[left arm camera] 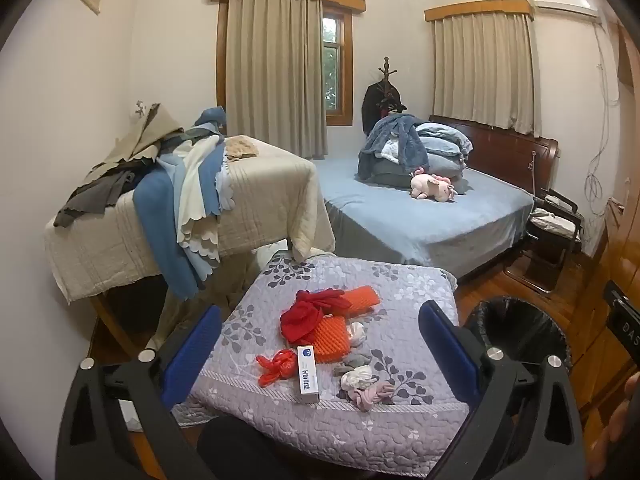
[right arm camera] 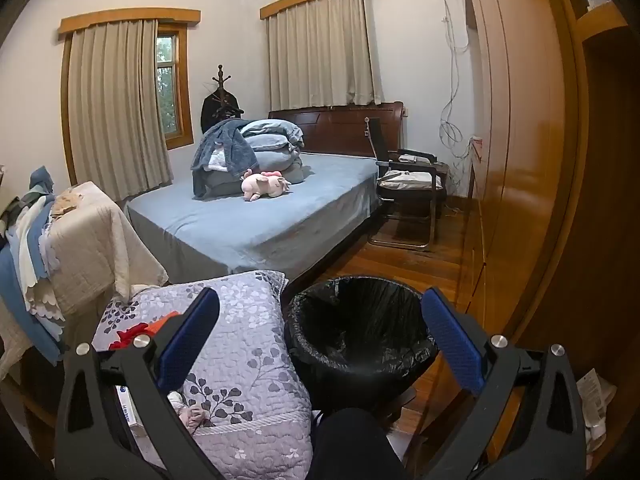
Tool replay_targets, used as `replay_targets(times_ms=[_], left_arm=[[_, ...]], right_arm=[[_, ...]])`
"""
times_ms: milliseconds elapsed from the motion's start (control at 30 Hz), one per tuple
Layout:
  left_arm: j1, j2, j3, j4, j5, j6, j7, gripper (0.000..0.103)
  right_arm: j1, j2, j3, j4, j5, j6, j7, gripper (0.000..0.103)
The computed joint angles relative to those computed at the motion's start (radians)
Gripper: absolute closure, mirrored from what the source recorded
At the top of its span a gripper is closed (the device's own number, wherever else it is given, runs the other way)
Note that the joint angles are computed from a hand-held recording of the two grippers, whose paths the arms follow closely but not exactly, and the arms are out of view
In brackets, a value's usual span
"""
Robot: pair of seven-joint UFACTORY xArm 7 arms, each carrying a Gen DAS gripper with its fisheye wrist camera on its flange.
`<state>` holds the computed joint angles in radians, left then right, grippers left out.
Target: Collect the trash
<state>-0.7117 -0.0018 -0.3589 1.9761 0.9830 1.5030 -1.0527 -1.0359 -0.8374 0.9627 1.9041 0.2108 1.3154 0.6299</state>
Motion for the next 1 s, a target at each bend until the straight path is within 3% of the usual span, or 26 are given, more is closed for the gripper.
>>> replay_targets(times_ms=[1000], left_arm=[[0.024, -0.018, -0.010, -0.032, -0.015, -0.007, -0.003, 0.006]], right_arm=[[0.023, 0.000, 0.006, -0.029, -0.012, -0.009, 0.010, 0.005]])
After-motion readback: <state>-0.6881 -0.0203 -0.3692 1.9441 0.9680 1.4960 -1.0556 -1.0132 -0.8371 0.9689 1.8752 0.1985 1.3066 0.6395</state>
